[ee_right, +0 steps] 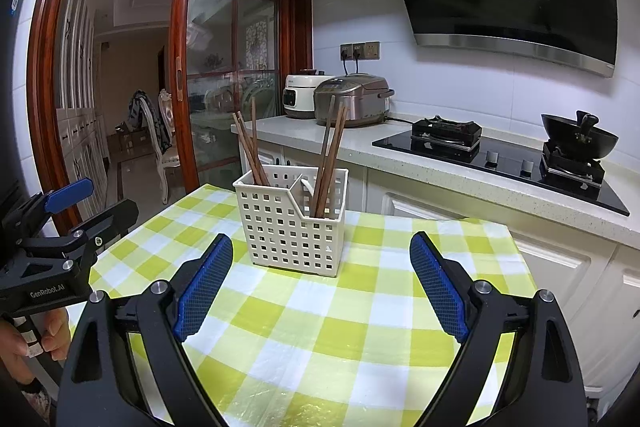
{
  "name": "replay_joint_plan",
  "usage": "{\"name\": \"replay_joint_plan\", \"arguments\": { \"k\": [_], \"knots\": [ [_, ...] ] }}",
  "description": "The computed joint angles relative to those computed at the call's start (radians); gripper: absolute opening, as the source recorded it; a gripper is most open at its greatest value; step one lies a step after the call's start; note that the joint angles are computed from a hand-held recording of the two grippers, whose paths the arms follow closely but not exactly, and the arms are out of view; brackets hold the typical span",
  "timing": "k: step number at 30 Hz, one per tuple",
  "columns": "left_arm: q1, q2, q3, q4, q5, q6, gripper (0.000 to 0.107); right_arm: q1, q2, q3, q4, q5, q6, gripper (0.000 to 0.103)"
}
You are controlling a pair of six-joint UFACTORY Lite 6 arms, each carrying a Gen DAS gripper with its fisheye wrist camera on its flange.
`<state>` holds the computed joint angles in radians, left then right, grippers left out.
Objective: Organize utensils
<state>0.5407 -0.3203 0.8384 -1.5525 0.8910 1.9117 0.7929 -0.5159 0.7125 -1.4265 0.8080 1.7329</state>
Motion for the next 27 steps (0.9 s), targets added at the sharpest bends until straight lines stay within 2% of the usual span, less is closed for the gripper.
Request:
{"name": "replay_joint_plan", "arguments": {
  "k": [27],
  "knots": [
    [-0.013,0.004,0.004,0.008,-0.013,-0.012,0.099,0.004,0.001,-0.013,-0.008,-0.001,0.016,0.085]
  ]
}}
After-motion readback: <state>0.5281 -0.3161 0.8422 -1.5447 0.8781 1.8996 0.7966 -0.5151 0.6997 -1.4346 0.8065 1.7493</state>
